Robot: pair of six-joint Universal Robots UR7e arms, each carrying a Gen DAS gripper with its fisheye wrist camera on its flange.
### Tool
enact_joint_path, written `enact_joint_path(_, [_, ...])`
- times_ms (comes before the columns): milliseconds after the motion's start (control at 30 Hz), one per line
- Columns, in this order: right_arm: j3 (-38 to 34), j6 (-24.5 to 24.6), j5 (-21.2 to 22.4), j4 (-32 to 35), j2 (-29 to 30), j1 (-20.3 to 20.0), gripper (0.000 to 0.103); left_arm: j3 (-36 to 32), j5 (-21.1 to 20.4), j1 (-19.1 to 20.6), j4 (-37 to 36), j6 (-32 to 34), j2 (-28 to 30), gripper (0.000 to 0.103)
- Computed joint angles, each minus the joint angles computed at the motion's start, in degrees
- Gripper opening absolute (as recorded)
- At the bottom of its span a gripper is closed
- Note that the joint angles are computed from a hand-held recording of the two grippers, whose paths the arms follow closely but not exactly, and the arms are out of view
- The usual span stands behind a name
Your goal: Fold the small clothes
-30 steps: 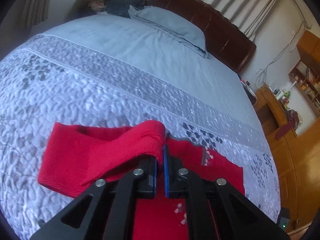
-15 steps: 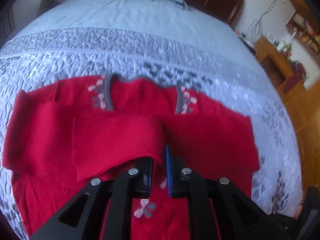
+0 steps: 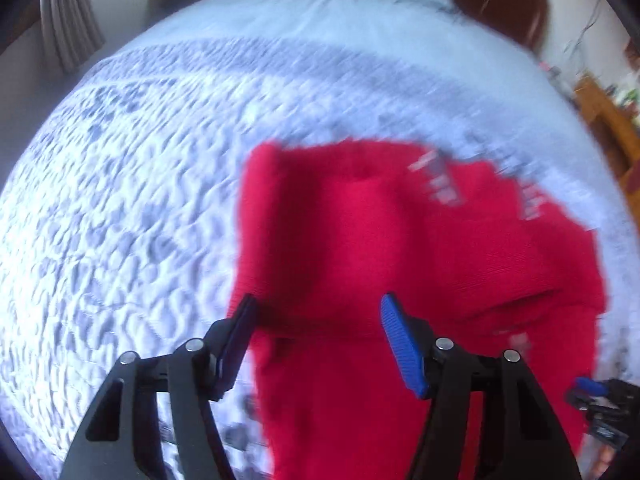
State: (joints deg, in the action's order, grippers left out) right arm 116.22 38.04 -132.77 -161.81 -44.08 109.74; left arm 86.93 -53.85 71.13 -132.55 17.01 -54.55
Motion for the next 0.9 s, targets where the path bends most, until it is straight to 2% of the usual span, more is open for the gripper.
enact_joint_path(33, [-0.7,0.4,0.2,1.5,-0.1,-0.4,0.042,-1.1,0.7,1.0,1.7,-0.2,1.0,0.06])
enact_joint_path(133, [-3.4,2.2,0.3,5.9,-0.9,0.1,0.04,0.4,-0.4,2.1,-2.3,4.6,0.8,0.063])
enact_joint_path(267, [-11.3,-4.0,3.5,6.4,1.5,1.9,0.038,-1.4,-0.8,2.6,0.1,2.8,1.5,0.063])
enact_joint_path(400, [-24.8,-10.7,7.0,9.8,8.2,2.6,0.038,-3.8,-0.8,2.6,4.5,0.2,2.5,0.065])
enact_joint_path(500, [-34.1,-12.6,10.4,13.6,13.2,1.5,0.037,-5.1,-0.3,2.3,6.7,-1.0,3.5,0.066])
enact_joint_path(533, [-37.0,-12.7,11.8,15.6,14.8,0.8,0.036,-5.3,-0.1,2.3,7.1,-1.1,3.6,0.066])
enact_joint_path(600, [-41.1,-11.6,11.0,19.5,17.1,0.1,0.033,-6.0,-0.1,2.4,8.4,-2.1,3.9,0.066])
enact_joint_path(667, [-44.2,-10.2,10.4,22.9,19.1,-1.0,0.035,-6.5,-0.4,2.6,9.2,-2.8,4.1,0.067])
enact_joint_path(800, [-46.0,-9.0,10.6,25.4,20.4,-2.2,0.034,-7.3,-1.1,2.9,9.7,-3.2,4.6,0.069])
enact_joint_path(833, [-46.8,-9.3,10.7,26.2,20.9,-2.4,0.035,-7.3,-1.1,2.9,9.5,-3.1,4.6,0.069])
enact_joint_path(900, [-48.3,-9.7,10.5,27.1,21.7,-2.4,0.045,-7.1,-1.0,2.9,9.0,-2.9,4.6,0.069])
